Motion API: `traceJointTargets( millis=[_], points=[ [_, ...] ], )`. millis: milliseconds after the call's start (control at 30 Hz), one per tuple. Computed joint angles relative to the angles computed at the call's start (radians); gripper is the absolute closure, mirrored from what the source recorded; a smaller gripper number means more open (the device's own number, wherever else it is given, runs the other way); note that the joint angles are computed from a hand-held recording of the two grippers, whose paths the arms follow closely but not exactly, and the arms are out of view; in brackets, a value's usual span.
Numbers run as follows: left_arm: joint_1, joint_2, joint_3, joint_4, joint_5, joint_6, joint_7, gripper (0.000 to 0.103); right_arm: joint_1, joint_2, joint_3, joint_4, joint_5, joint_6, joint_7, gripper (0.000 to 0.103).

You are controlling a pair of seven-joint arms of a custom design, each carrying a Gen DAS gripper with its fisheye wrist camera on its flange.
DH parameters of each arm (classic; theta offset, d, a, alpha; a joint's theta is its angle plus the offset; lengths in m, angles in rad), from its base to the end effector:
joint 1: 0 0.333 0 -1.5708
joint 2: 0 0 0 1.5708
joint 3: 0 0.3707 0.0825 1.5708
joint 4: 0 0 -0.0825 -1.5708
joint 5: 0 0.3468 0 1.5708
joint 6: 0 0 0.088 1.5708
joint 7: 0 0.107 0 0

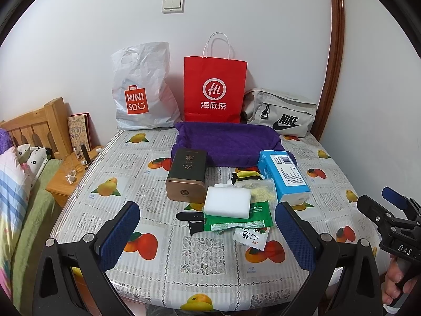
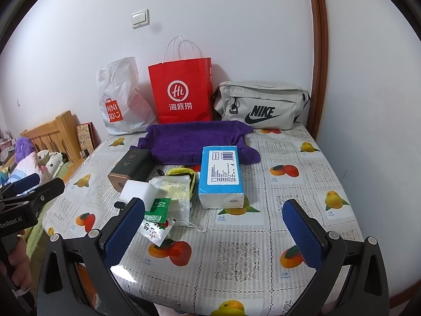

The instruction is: Organize soft objects

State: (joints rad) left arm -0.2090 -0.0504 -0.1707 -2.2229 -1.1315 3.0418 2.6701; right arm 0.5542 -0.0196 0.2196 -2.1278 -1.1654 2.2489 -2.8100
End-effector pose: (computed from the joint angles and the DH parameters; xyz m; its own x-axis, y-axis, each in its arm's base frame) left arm 0.4988 -0.1259 0.5410 -0.4190 -0.9053 0.0698 -0.5688 0.2018 -0.7973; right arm 0.3940 0.3499 0.5195 -0.3563 -0.9311 -0.0788 -0.5225 0.2684 -0.8093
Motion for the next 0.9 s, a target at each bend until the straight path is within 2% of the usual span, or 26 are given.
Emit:
traceJointTargets(
  millis=[233,400,533,567,633,800,900],
  points=[
    [0.004,0.038,-0.011,0.025,0.007,0.003,0.011,0.000,-0.011,0.014,-0.012,-0.005,-0.022,0.030,-0.003,0.000],
    [0.023,0.088,-0.025,0.045,0.104,-0.010,-0.067,0.000,-0.039,0.041,-0.041,-0.019,0.000,0.129,-0.002,0.000],
    [0.029,0.137,-0.028,0.051,0.278,-0.008,-0.223,0.000,-0.063,0.077,-0.066,-0.027,0.030,0.216,-0.024,0.000],
    [0.039,0.149,-0.039,0.056,0.282,-0.014,-0.224,0.000,-0.067,0.086,-0.071,-0.027,0.038,0.231,-0.031,0.000],
    [0.053,0.173,-0.056,0.068,0.300,-0.027,-0.225,0.000,-0.071,0.104,-0.080,-0.026,0.042,0.250,-0.034,0.000],
    [0.042,0.230,-0.046,0.082,0.471,-0.018,-0.369,0.000,-0.071,0.141,-0.099,-0.015,0.042,0.262,-0.039,0.000],
    [0.090,0.265,-0.099,0.105,0.460,-0.029,-0.349,0.000,-0.078,0.156,-0.114,-0.018,0.044,0.293,-0.039,0.000]
  ],
)
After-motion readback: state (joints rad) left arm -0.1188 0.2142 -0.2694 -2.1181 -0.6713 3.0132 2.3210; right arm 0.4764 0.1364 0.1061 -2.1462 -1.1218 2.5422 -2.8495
